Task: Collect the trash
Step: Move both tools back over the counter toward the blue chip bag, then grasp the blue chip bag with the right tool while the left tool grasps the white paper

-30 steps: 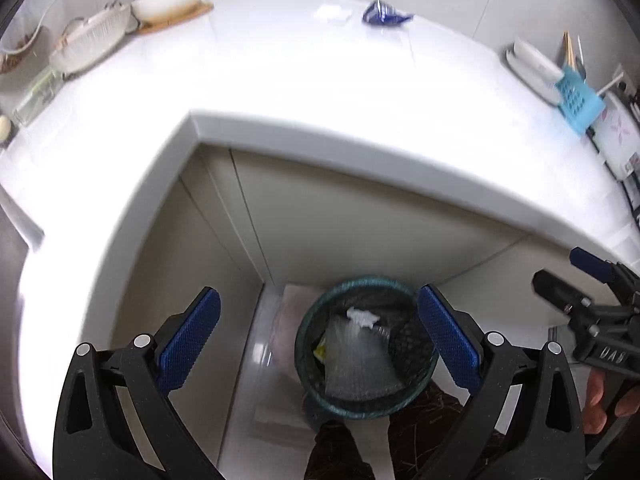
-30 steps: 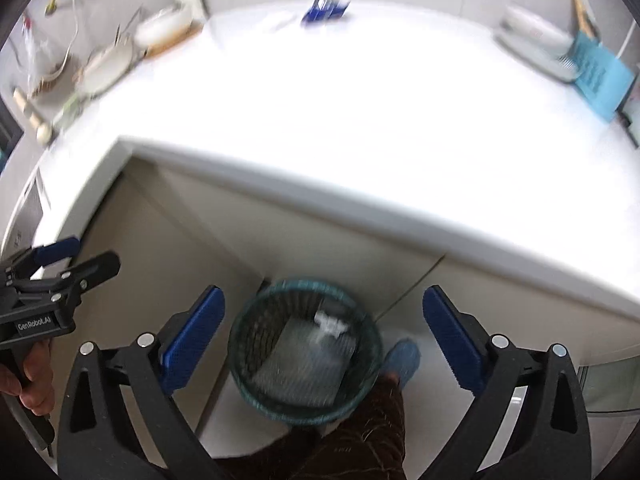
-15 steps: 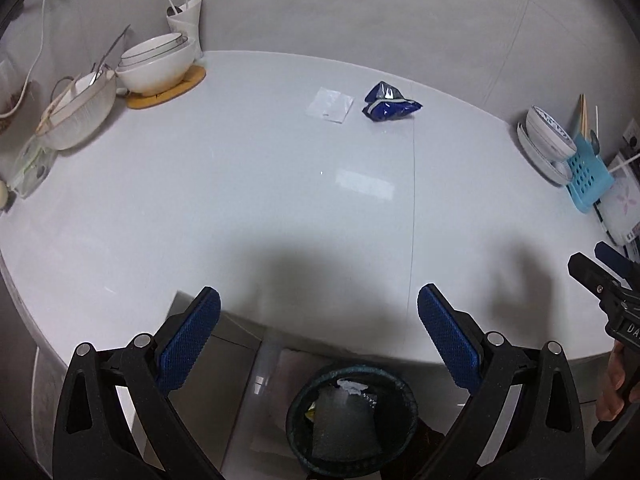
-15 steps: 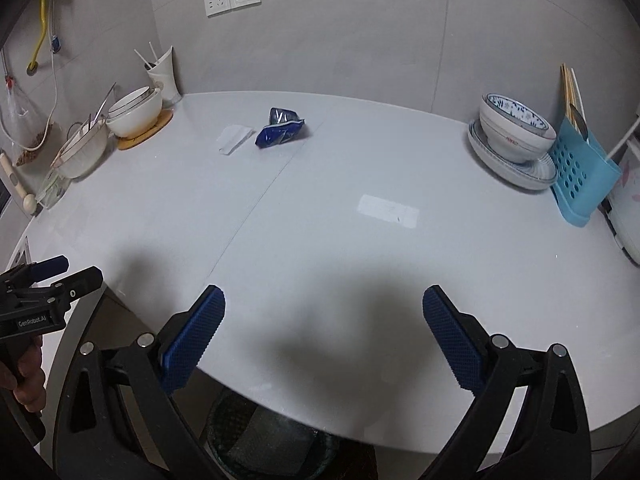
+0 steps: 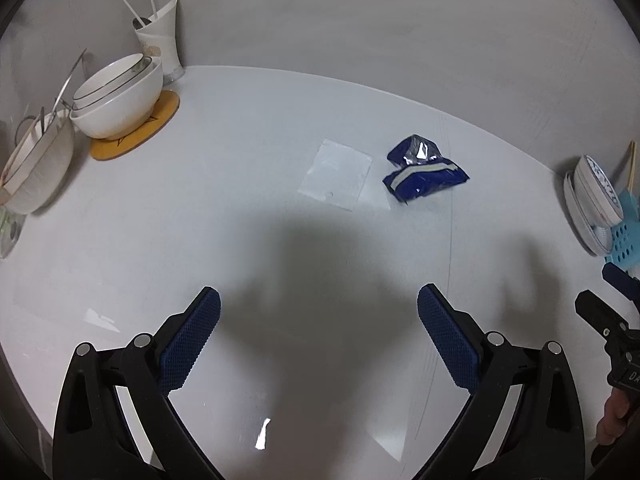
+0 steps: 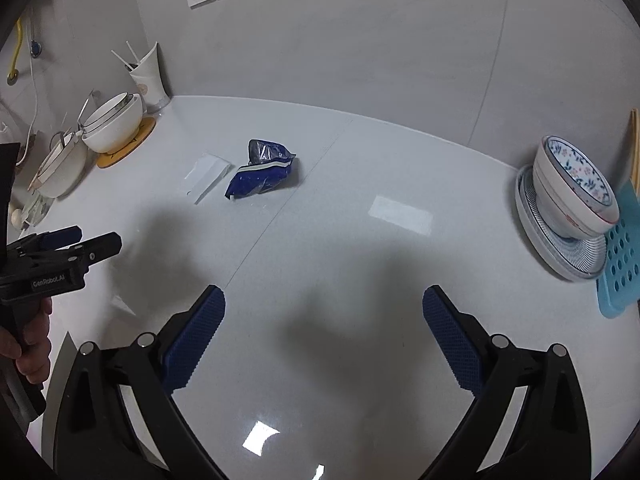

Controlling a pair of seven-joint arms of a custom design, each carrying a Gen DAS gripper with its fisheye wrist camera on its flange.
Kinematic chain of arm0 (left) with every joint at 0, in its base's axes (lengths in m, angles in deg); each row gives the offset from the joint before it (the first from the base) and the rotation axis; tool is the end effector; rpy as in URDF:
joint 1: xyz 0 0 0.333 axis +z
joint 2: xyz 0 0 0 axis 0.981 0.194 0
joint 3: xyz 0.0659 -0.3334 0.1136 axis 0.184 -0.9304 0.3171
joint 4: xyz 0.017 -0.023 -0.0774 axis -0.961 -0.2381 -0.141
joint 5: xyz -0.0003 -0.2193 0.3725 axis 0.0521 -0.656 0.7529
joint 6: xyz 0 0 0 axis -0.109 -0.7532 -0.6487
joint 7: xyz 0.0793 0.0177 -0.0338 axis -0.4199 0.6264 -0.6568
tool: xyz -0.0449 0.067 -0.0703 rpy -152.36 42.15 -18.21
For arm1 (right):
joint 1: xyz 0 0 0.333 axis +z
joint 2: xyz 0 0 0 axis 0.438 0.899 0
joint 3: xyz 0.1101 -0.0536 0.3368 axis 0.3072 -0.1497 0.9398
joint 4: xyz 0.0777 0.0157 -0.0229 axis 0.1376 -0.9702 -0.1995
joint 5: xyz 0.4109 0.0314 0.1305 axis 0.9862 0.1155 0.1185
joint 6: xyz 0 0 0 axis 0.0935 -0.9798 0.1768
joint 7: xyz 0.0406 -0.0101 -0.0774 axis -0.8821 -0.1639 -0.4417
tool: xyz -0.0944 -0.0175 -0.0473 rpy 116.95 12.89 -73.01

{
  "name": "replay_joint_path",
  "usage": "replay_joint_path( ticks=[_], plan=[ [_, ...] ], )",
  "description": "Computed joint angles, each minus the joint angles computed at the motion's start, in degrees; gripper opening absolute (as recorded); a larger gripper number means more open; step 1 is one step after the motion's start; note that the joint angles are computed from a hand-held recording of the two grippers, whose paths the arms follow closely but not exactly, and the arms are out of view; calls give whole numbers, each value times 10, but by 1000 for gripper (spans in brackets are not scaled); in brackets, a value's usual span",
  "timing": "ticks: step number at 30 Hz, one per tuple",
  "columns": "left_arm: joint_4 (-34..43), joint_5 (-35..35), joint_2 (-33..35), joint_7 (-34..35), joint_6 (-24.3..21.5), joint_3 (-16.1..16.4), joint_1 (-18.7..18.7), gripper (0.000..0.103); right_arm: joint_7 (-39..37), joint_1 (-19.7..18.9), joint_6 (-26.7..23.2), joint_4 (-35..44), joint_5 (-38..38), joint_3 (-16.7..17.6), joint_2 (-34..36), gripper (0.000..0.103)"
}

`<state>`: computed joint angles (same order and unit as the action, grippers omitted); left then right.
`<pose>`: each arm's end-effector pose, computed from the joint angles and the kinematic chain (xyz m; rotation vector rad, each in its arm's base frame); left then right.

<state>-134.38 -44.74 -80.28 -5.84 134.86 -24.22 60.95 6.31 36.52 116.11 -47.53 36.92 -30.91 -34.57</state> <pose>0.4872 -0.3073 0.6749 -2.2572 1.4624 -0.4549 0.5343 0.1557 0.6772 -2.1590 1.3065 -0.4121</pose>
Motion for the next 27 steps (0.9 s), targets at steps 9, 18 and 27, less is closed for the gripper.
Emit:
replay_joint_path(
  ticks=[9, 18, 27],
  plan=[
    [83, 13, 104, 25, 12, 22, 28, 97, -14, 25, -35, 151, 5, -5, 142, 95],
    [163, 10, 193, 59, 7, 35, 39, 97, -17, 54, -103, 308, 12, -15, 275, 95],
    [198, 1, 228, 69, -31, 40, 35, 58, -4, 67, -158, 407, 23, -20, 352, 88]
  ],
)
